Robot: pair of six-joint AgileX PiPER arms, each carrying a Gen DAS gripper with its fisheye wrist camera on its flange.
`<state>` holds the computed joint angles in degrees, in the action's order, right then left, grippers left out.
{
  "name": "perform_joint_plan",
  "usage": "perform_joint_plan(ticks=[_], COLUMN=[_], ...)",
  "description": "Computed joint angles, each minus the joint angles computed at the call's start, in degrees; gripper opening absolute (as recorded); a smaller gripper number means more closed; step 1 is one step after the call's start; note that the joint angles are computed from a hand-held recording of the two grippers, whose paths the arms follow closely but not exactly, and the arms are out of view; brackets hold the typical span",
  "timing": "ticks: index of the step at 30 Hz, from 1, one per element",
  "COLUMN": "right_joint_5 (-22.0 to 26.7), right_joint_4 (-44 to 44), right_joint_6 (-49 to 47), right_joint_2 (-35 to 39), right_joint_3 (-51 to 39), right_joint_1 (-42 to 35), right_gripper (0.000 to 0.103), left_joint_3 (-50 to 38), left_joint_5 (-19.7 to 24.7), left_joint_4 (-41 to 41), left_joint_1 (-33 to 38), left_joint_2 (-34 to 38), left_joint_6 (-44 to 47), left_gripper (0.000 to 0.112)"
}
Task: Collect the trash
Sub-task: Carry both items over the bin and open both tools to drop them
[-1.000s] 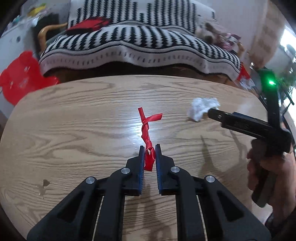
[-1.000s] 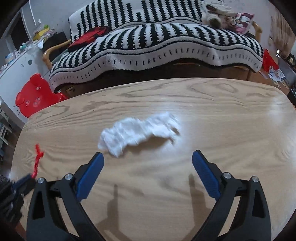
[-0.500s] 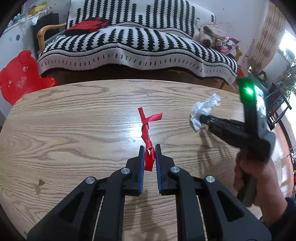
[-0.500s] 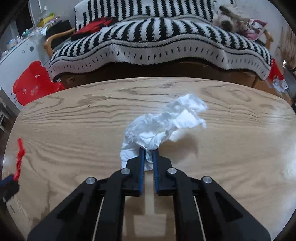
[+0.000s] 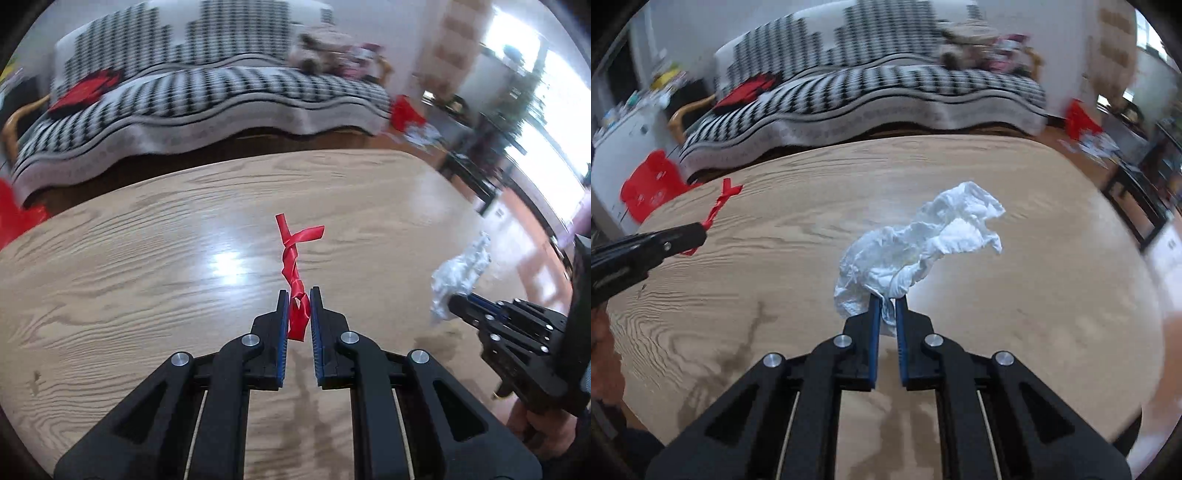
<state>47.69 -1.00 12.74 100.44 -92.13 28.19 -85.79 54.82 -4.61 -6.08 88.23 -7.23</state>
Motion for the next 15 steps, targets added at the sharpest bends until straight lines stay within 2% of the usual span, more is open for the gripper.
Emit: perform_joint_plan(ticks=[4, 7, 11, 15], right_joint_5=[-3.37, -3.26, -1.18, 2.16], right_joint_4=[0.94, 5.83, 14.09, 22.83], right_joint_6=[-0.42, -6.4, -17.92, -32.25], right_joint_2=[-13.39, -22.24, -28.01, -27.68], right_joint_3=[15.58, 24.77, 31.1, 33.13], right_joint_1=[-9.59, -22.09, -41.09, -60.69], right_gripper=[0.009, 0.009, 0.009, 0.009], left_joint_3=[-4.07, -9.04, -17.24, -29.64], left_joint_5=[-0.1, 0.26, 1.79, 4.69], left_joint_4=[1.75, 2.52, 3.27, 4.12], left_joint_1=[-10.38, -17.65, -26.18, -35.3], left_joint_2=[3.38, 7.8, 14.95, 24.12], left_joint_6=[-3.26, -5.14, -7.55, -9.34], left_gripper=[0.01, 0.01, 0.01, 0.01])
